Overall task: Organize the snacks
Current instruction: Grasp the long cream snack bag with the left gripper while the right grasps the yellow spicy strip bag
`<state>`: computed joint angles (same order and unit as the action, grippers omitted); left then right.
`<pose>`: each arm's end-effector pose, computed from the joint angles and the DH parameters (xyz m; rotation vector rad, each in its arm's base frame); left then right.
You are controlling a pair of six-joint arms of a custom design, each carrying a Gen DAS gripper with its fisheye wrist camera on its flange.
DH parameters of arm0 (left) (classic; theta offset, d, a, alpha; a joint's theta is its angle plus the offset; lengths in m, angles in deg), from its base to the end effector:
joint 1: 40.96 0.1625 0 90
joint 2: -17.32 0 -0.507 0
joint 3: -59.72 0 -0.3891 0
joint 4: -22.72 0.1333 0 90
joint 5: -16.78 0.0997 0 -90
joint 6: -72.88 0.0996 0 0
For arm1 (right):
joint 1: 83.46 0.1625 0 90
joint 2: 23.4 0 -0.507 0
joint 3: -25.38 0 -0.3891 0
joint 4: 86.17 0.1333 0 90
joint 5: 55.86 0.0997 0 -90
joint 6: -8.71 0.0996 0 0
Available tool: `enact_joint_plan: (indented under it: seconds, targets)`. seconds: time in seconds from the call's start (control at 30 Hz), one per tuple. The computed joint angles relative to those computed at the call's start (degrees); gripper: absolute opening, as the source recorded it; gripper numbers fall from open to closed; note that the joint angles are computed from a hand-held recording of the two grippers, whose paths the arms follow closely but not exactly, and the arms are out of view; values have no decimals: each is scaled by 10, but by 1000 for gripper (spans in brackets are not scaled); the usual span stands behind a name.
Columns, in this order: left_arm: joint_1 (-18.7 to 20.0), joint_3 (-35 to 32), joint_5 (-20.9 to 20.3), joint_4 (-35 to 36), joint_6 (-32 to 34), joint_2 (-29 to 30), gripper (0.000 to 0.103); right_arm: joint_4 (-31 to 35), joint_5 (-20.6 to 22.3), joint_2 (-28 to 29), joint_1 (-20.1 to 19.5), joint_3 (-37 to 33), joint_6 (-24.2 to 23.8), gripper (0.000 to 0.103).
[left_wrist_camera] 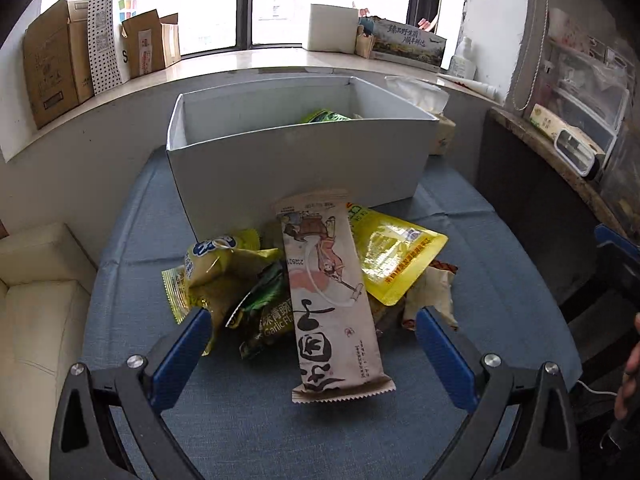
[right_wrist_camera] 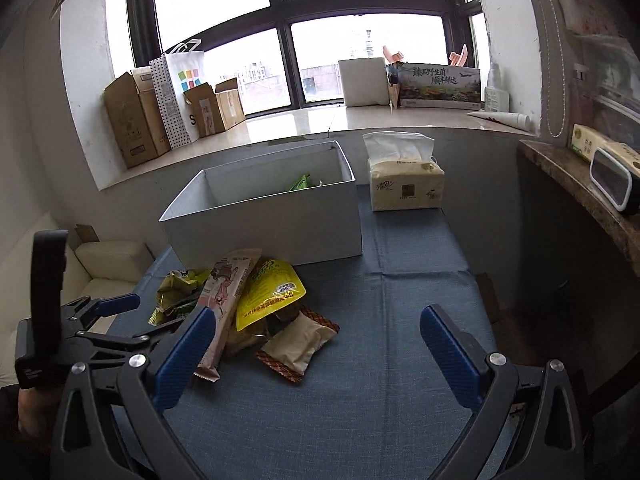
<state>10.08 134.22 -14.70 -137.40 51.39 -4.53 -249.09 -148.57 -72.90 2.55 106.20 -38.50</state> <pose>-0.3442 -0.7728 0.0222 0.1491 2.2361 -0.9261 0.0725 -0.8093 0.3376 0.9540 -2.4730 0.8809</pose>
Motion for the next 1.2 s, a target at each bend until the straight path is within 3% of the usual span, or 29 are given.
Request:
enact_joint_plan:
  seconds: [0.17, 0.23, 0.47, 0.5, 0.57, 0.67, 0.97, 1.2]
  targets:
    - [22, -83, 11, 73, 5, 38, 103, -8, 5, -5, -4, 8, 9, 103]
    - [32, -112, -11, 92, 5, 49, 103, -10, 9, -6, -5, 8, 10, 103]
    - [42, -156, 14, 102, 48, 80, 102, -13, -4, -3, -8, 0, 30, 103]
    - [43, -155, 13, 99, 51, 80, 92, -15, -5, -2, -9, -1, 33, 103]
    - [47, -147, -16, 86, 51, 74, 62, -10, -7, -2, -10, -3, 40, 103]
    - [45, -139, -16, 97, 38, 69, 61, -5, -5, -2, -11, -4, 45, 103]
    - [23, -59, -32, 3, 66, 29, 61, 16, -18, 4, -12, -14, 56, 103]
    - [-3, 34, -20, -87, 78, -25, 61, 74, -23, 31, -4, -50, 13, 103]
